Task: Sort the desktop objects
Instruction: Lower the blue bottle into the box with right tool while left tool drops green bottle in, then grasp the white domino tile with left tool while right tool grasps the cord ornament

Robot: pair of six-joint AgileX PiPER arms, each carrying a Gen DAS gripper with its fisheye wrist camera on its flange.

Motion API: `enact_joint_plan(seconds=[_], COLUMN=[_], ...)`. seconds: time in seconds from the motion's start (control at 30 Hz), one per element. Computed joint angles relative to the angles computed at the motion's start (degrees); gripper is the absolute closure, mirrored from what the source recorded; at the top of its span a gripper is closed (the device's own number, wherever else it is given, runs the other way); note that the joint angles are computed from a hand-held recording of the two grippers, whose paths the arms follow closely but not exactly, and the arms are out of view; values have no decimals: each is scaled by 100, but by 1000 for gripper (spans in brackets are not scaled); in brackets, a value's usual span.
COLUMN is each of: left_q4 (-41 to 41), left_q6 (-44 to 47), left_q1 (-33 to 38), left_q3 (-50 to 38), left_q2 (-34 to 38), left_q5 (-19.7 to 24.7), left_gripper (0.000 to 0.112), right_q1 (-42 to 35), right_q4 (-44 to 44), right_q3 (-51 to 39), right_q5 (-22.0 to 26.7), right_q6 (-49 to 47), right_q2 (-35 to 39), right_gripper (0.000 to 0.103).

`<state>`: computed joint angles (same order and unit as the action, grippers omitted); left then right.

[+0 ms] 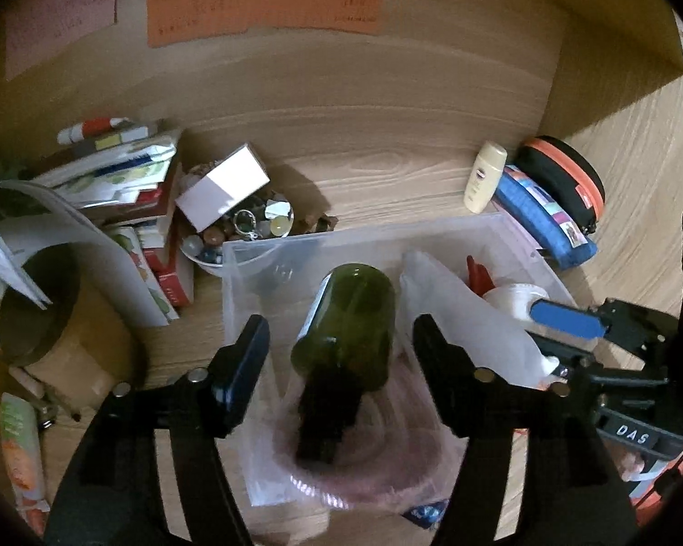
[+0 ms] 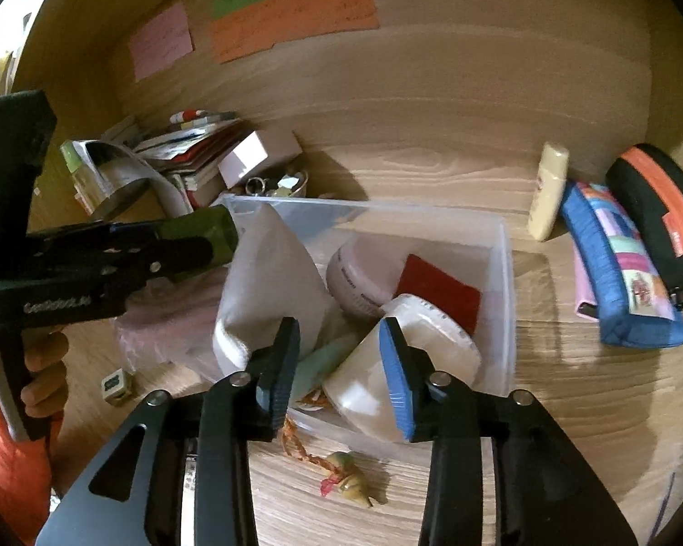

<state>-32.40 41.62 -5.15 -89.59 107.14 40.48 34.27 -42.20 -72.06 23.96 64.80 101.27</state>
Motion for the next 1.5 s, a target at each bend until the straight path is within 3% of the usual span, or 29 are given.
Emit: enact_joint_plan(seconds=[0.1, 0.33, 0.4, 0.67, 0.9, 1.23, 1.5], left_q4=[12, -330, -358, -233, -322, -864, -1392], left_q6=[111, 533, 616, 843, 1041, 1721, 2020], left_q1=[-9, 204, 267, 478, 725, 1381, 1720], left_q3=[362, 912, 1068, 2013, 2581, 2866, 3204], left_q2=[-307, -879, -1036, -1790, -2182, -2151, -1950], left_q5=[-274, -308, -310, -743, -972, -700, -946], left_gripper=[37, 22, 17, 16, 16, 16, 16], right_q1=[122, 615, 720, 1142, 1424, 1504, 1265], right_q4=[-302, -1237, -1349, -1565, -1615, -1395, -928], right_q3=[54, 208, 261, 388, 546, 762, 971], right_q5=[205, 895, 1047, 1681, 1955, 2058, 1910], right_q6=[360, 1382, 1580, 1915, 2070, 2161, 2040], right_q2=[-108, -385, -465, -708, -844, -805, -538], right_gripper=[56, 32, 20, 20, 17, 17, 17])
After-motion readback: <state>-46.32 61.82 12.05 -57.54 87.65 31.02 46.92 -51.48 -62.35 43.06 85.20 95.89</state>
